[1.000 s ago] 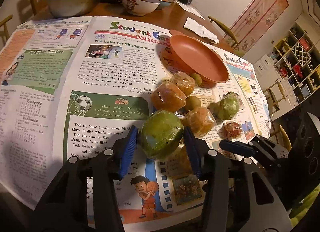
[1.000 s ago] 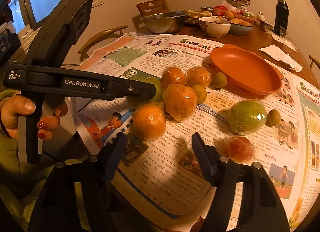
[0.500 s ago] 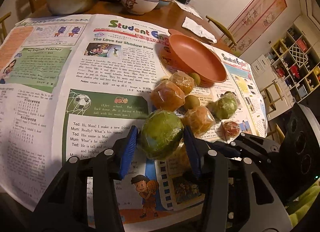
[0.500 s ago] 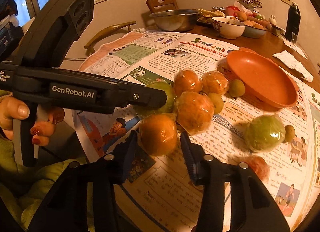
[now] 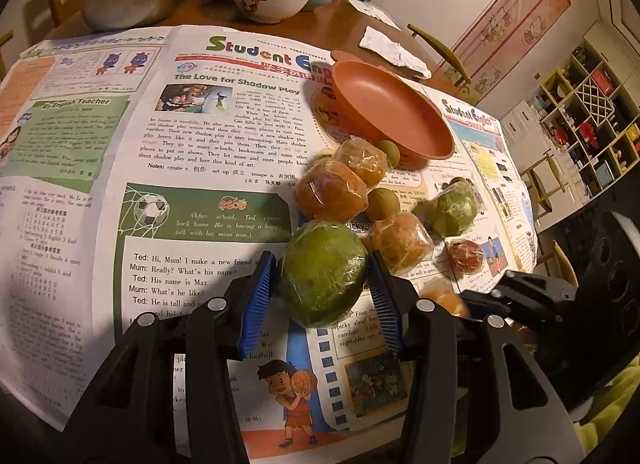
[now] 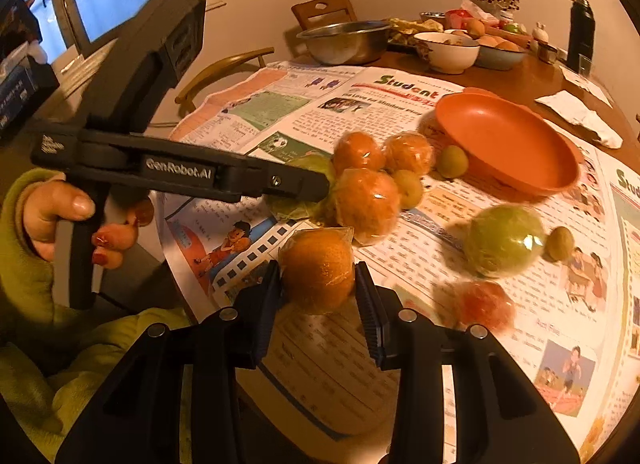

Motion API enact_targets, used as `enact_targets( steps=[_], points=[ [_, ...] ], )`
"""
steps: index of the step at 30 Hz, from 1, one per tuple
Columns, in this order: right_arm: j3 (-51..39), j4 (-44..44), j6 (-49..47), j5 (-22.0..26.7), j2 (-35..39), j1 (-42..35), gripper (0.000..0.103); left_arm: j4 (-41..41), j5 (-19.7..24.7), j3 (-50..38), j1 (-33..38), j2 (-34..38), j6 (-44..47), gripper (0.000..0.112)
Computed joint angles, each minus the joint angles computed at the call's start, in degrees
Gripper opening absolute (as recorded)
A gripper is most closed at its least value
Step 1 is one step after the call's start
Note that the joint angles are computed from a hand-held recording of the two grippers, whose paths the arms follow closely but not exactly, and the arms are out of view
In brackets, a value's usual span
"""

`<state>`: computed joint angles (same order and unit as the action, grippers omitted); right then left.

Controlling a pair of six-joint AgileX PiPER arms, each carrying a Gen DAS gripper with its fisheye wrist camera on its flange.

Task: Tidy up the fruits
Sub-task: 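Grasp the large green wrapped fruit with the left tool while the right tool grasps a wrapped orange, then carry the green fruit and the orange into the orange plate with both tools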

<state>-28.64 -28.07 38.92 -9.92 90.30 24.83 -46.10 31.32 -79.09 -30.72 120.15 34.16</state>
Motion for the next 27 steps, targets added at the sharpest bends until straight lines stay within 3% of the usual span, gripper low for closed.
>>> enact_targets(
  steps=[7,13,20,27],
  points=[
    [2.8,-1.3,1.2,-1.1,-4.8,-3.8,0.036,4.3,-2.1,0.1,-1.7,-0.4,-3.4,0.038],
    [3.8,-4.8,3.2,-1.0,-8.6,-8.5,0.036,1.5,-3.3,2.1,-2.3,-2.9,-1.0,0.038],
    [2.7,-16.1,11.5,-2.4,-9.9,-15.9,0.036,5.3,-3.8,0.0,-2.1,-3.5,-5.2,0.038],
    [1.1,-26.3,19.4,-4.5,-9.6,-22.9,0.036,10.5,-1.2,-8.5,-2.6,-0.3,-10.7,0.038]
  ],
)
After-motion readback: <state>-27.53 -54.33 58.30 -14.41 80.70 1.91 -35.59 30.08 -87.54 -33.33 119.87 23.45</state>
